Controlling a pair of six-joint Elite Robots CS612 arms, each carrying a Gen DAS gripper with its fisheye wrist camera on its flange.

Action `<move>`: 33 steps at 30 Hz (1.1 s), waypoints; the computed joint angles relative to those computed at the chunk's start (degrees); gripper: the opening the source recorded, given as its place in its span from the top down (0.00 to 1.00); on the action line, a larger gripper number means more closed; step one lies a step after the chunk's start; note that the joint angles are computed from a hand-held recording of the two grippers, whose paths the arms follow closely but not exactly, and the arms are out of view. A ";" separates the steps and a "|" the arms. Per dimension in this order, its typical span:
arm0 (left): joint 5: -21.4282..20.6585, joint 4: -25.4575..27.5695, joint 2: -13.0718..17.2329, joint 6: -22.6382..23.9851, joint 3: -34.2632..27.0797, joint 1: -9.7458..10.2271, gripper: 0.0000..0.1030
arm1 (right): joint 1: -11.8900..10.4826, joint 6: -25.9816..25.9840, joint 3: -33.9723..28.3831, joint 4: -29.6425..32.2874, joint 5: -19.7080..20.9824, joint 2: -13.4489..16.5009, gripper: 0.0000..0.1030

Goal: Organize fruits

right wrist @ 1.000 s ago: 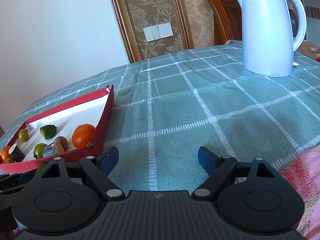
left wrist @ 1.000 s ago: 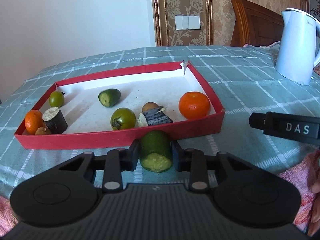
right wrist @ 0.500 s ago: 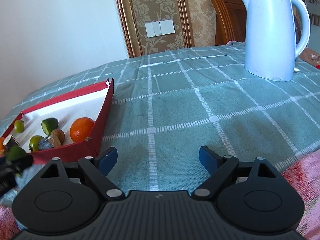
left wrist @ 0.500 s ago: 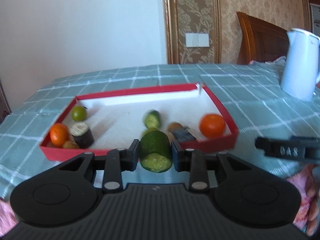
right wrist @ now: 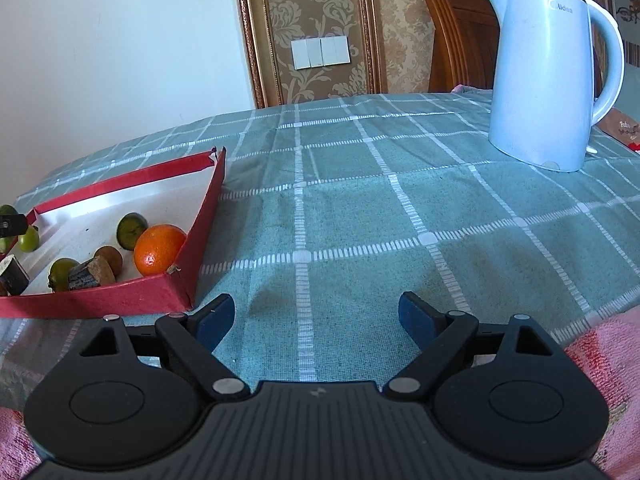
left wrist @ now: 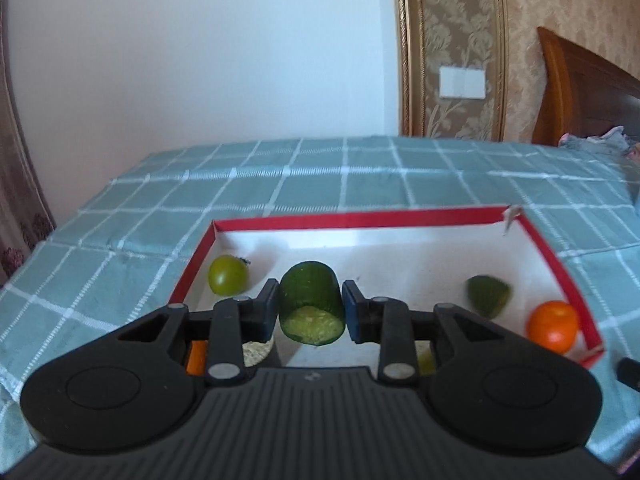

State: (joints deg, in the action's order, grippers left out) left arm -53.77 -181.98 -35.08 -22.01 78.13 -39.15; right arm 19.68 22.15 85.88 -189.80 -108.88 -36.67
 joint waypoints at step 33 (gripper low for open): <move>5.21 -12.46 -4.26 2.68 9.64 -2.00 0.00 | 0.73 -1.24 -0.58 0.90 -3.60 0.23 0.13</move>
